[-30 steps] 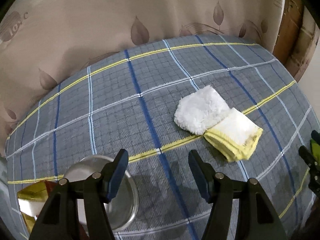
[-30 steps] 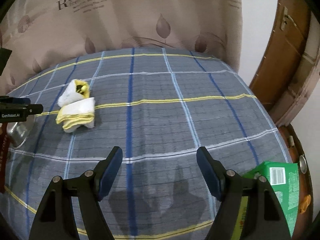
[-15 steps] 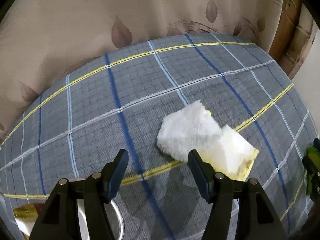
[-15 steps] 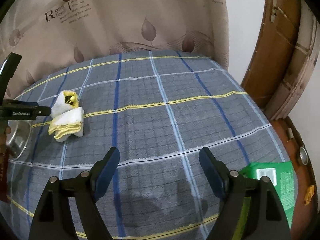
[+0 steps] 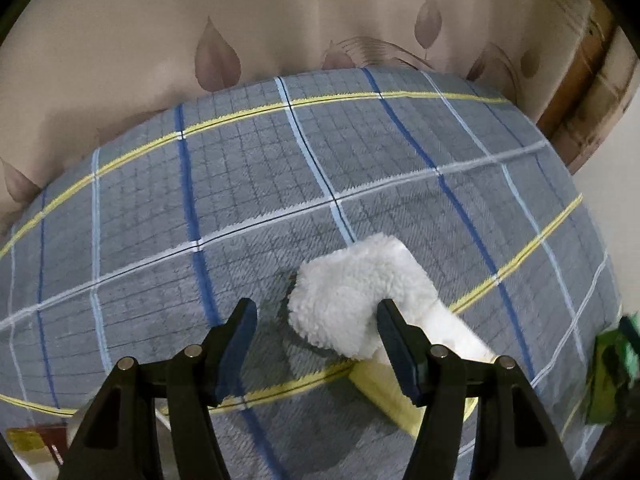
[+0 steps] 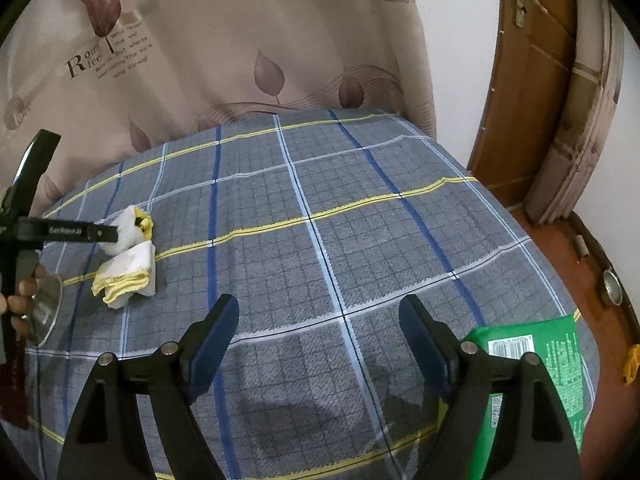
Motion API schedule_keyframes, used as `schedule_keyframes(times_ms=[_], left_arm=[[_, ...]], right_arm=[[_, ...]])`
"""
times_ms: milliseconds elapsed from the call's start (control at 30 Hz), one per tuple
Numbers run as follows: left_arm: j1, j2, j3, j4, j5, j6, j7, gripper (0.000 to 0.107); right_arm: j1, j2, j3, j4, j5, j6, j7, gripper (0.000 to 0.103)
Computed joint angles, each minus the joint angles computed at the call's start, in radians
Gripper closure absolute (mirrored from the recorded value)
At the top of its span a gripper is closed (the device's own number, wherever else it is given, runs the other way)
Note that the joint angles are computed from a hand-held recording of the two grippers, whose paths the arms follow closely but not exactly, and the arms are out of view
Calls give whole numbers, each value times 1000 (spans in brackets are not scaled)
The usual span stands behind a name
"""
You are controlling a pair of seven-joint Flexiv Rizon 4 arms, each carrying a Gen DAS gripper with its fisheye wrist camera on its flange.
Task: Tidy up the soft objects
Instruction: 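Grasp the white fuzzy cloth with the left gripper and lift it, then carry the white fuzzy cloth into the gold tray and open the left gripper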
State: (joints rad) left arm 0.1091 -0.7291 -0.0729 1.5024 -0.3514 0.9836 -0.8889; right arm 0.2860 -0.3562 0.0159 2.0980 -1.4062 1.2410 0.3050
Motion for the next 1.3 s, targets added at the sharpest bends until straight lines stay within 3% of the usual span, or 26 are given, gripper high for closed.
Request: schedule_keyframes(times_ms=[367,767,800,833,900,1033,1300], left_arm=[[-9,-21,-12,-28,-17,-33,-40,41],[-9,-8,-40,4,-40,-19,9,42],[-12,-5,-41,11,-41,-6,15,46],[-13,-2,-45,19,-43,2,24,61],[-10,2,-52,19,-48,-26,42,74],[-27,17,-44,46,-28,24,65,79],[-9,46,-52,81,-61,29,96,86]], right_arm=[[-4,-8,-3,-3,-2,22,-2,23],[-6,-13,-4,-8,-15,34,6,23],[-6,-14,-5,-9,-17,37,7,23],[-6,-14,-5,-9,-18,38,7,23],[-7,-14,-6,-9,-21,39,10,23],[-7,-14,-6,-9,-21,43,11,23],[-10,-12,-3,-13,-42,49,21,23]])
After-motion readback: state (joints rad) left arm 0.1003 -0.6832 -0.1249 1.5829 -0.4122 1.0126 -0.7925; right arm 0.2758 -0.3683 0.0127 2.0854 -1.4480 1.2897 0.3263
